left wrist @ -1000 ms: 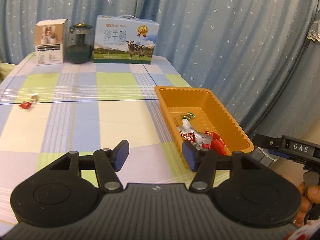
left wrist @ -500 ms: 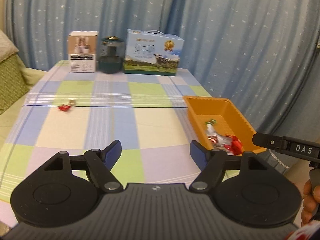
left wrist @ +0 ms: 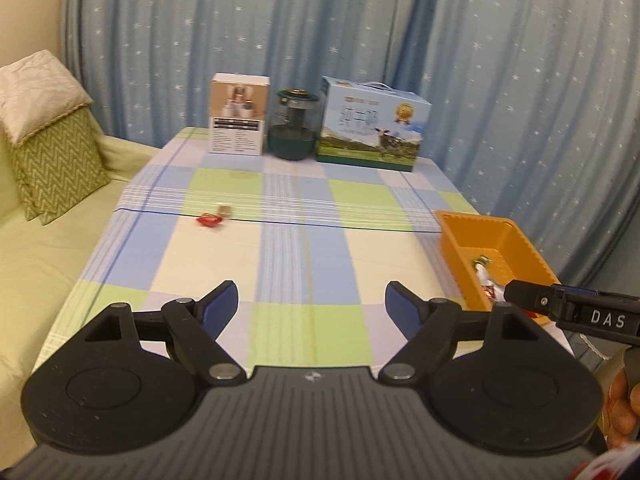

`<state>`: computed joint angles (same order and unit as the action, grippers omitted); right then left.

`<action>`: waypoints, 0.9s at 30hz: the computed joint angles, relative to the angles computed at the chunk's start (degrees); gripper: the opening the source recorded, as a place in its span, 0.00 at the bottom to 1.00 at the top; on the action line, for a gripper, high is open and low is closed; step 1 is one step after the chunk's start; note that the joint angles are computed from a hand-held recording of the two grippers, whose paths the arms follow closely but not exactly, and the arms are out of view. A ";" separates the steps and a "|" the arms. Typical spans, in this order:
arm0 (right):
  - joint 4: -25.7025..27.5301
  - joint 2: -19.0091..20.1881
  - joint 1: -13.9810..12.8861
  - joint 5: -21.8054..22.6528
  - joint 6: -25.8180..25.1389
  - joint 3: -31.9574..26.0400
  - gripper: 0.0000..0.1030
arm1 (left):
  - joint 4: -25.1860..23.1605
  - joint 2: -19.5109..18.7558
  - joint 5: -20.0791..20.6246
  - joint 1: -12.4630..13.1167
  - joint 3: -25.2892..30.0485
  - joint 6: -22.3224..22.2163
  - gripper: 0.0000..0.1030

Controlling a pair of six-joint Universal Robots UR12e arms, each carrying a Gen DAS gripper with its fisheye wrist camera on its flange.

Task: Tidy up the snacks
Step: 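Move both tools back toward the last red candy and caramel on the table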

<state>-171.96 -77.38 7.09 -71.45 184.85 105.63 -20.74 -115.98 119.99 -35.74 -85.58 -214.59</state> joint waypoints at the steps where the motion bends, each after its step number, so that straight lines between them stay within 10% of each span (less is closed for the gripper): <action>1: 0.15 0.15 0.26 0.08 -0.22 -0.17 0.72 | 0.12 0.30 0.25 0.10 -0.46 -0.20 0.77; 27: 1.46 7.47 5.43 2.14 -4.84 -7.87 0.72 | 1.12 3.69 3.20 4.01 -6.11 -1.39 0.82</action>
